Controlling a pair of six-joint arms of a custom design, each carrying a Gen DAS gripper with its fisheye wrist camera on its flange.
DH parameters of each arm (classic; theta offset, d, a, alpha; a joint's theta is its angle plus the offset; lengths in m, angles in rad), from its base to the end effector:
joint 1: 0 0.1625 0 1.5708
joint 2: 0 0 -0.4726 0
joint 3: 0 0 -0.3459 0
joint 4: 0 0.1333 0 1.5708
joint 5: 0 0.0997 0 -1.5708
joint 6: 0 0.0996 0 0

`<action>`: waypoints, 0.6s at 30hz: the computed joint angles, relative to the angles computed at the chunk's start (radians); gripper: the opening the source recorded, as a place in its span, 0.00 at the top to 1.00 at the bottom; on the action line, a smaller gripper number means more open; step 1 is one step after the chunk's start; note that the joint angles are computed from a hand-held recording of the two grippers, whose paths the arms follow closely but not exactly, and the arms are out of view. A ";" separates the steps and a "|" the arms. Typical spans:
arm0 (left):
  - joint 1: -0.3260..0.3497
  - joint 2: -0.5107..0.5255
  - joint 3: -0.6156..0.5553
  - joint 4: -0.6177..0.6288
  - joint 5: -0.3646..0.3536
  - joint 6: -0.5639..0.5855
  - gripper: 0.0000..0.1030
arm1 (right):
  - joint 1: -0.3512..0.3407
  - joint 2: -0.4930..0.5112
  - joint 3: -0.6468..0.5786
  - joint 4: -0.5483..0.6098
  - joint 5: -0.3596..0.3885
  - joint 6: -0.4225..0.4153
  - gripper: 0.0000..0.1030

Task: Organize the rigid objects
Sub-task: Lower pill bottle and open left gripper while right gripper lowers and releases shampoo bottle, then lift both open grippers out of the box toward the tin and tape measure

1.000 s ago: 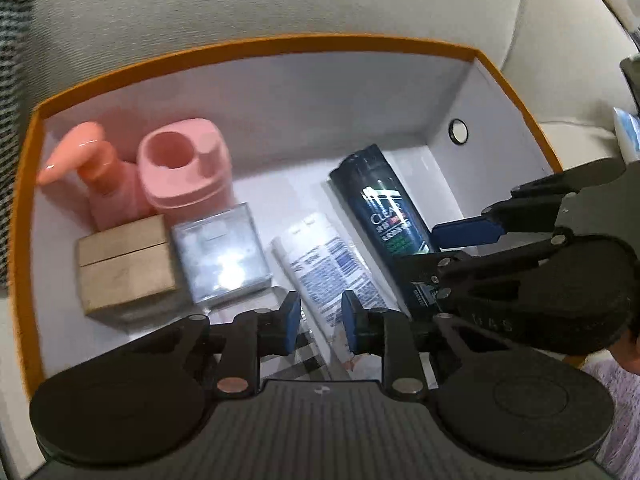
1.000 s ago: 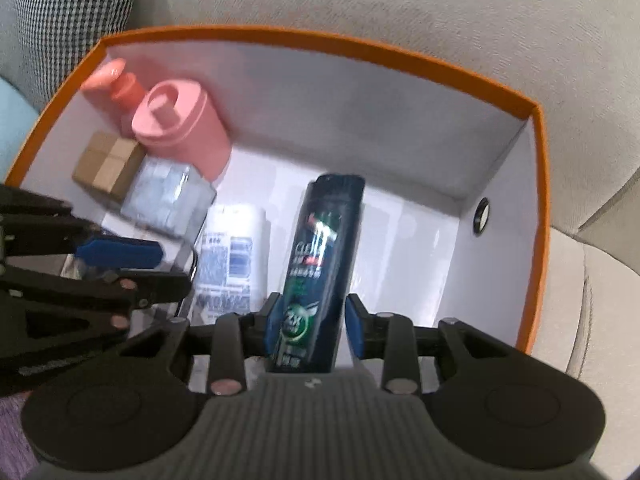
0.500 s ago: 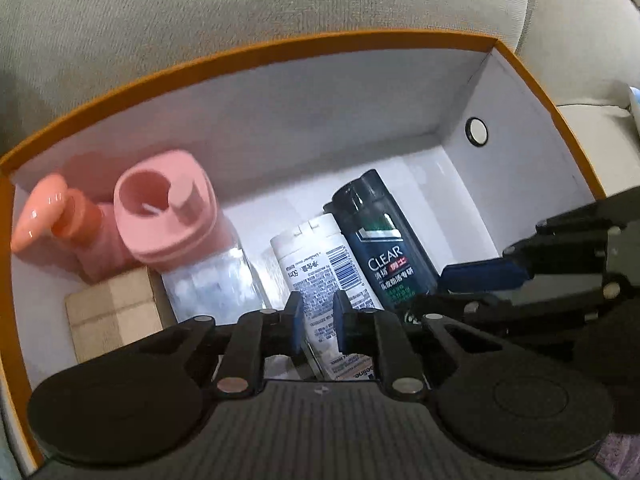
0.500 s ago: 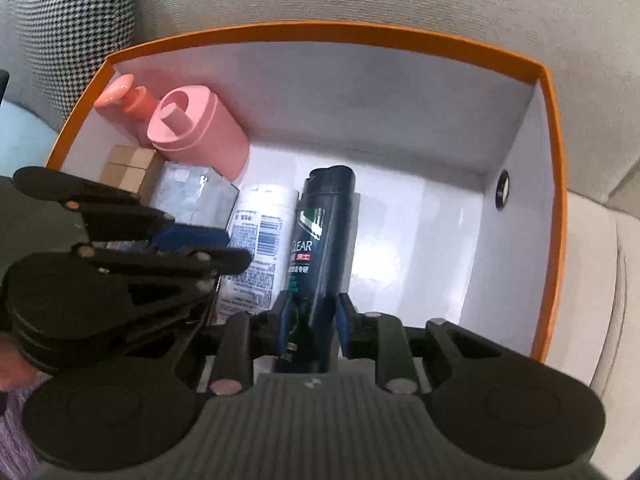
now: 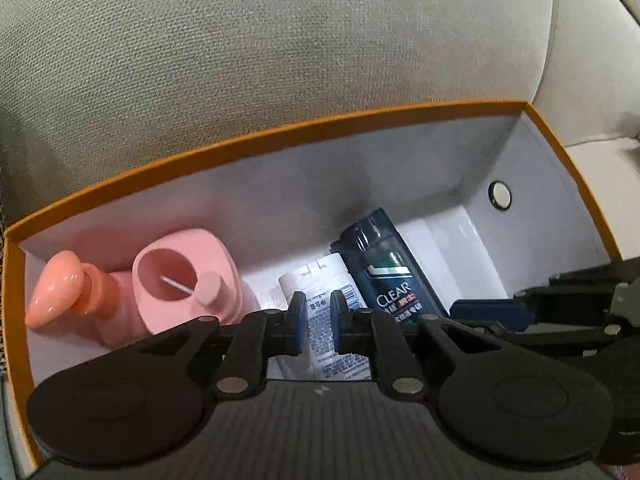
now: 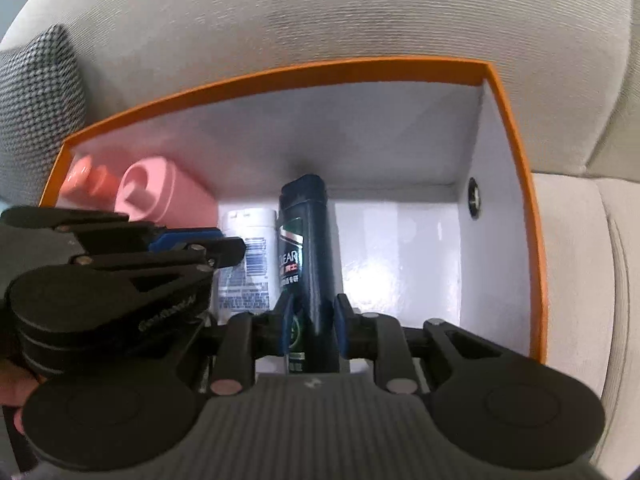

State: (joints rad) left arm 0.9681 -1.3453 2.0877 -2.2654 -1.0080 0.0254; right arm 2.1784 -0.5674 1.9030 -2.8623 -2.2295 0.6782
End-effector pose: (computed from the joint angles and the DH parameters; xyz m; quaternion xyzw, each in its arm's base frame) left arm -0.1050 -0.4814 0.3004 0.3030 0.9114 -0.0570 0.2727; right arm 0.3878 -0.4310 -0.0030 -0.0263 -0.9457 0.1772 0.2713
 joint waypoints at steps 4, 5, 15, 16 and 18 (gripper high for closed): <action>0.008 -0.002 0.009 -0.032 -0.012 0.011 0.86 | 0.008 -0.002 -0.011 0.031 -0.024 0.032 0.78; 0.007 -0.005 0.008 -0.029 -0.012 0.009 0.86 | 0.013 -0.002 -0.014 0.038 -0.026 0.035 0.78; -0.046 -0.149 0.038 -0.025 -0.054 0.020 0.86 | 0.088 0.006 -0.018 0.062 -0.135 -0.050 0.76; -0.056 -0.173 0.048 -0.023 -0.062 0.020 0.86 | 0.101 0.005 -0.013 0.050 -0.142 -0.061 0.75; -0.084 -0.229 0.067 -0.010 -0.076 0.016 0.86 | 0.129 0.004 -0.001 0.022 -0.160 -0.078 0.73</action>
